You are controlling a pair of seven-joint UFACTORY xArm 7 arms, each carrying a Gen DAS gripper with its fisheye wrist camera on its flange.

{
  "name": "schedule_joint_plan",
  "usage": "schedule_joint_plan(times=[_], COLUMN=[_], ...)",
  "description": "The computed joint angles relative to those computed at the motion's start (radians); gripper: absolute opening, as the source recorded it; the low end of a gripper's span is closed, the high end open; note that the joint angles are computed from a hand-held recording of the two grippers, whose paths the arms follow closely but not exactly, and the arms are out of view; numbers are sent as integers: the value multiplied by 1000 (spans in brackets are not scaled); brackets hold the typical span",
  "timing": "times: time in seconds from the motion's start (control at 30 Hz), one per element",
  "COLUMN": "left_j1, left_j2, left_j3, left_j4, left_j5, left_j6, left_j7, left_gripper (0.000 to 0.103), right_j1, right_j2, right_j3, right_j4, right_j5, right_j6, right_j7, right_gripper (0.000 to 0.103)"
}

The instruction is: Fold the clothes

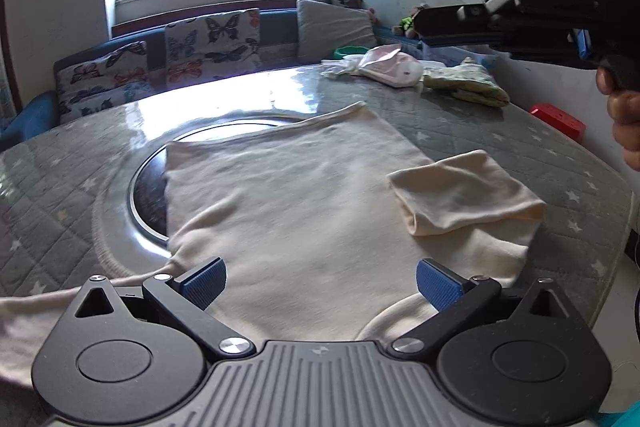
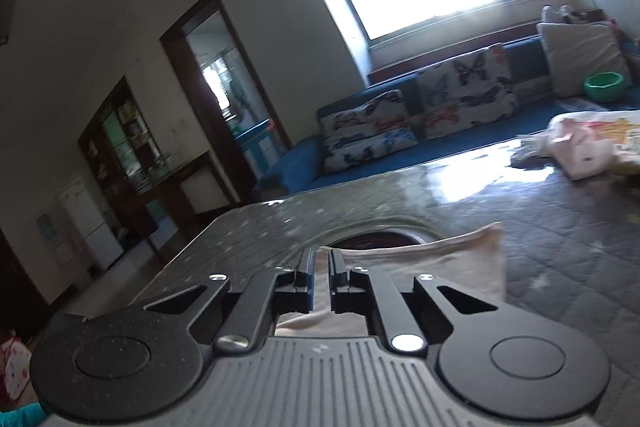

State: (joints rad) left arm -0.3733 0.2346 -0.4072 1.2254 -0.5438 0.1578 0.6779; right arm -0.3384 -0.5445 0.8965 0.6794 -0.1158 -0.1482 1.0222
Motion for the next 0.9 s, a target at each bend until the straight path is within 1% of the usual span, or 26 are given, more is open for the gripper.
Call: schedule_joint_plan(times=[0.03,0.07,0.1,0.13,0.17,0.27,0.3,0.43,0.5,0.57,0.63,0.77,0.83,0.9], left_j1=[9,18,28,36,35,24,14,-29,-53,-74,-96,-143,-165,-182], left_j2=[-2,-3,-1,2,6,30,39,79,101,125,153,213,237,261], left_j3=[-6,-12,-22,-31,-33,-37,-34,-20,-11,-4,5,34,50,63], left_j4=[-2,-2,2,9,17,57,71,127,154,186,223,297,329,360], left_j5=[-12,-27,-48,-70,-81,-104,-101,-61,-26,11,51,143,187,226], left_j6=[3,7,13,21,26,54,63,93,99,112,132,166,183,202], left_j7=[8,20,39,60,71,89,88,63,41,11,-25,-115,-163,-207], left_gripper=[103,103,103,103,102,100,99,95,92,84,81,75,74,70], right_j1=[-18,-31,-42,-41,-29,11,26,100,128,161,190,262,290,308], right_j2=[6,-1,-7,-15,-25,-56,-68,-119,-160,-188,-214,-261,-281,-301], right_j3=[22,38,53,54,47,22,10,-52,-76,-110,-142,-209,-236,-253], right_j4=[17,28,40,43,39,23,12,-46,-81,-118,-147,-210,-237,-261], right_j5=[-7,-15,-26,-36,-45,-71,-78,-103,-119,-131,-141,-146,-158,-176], right_j6=[14,41,68,94,120,200,221,285,308,327,362,439,477,514], right_j7=[-3,-4,-2,4,14,47,60,101,128,151,174,231,252,273], right_gripper=[7,9,13,20,38,42,48,62,81,83,85,92,93,99])
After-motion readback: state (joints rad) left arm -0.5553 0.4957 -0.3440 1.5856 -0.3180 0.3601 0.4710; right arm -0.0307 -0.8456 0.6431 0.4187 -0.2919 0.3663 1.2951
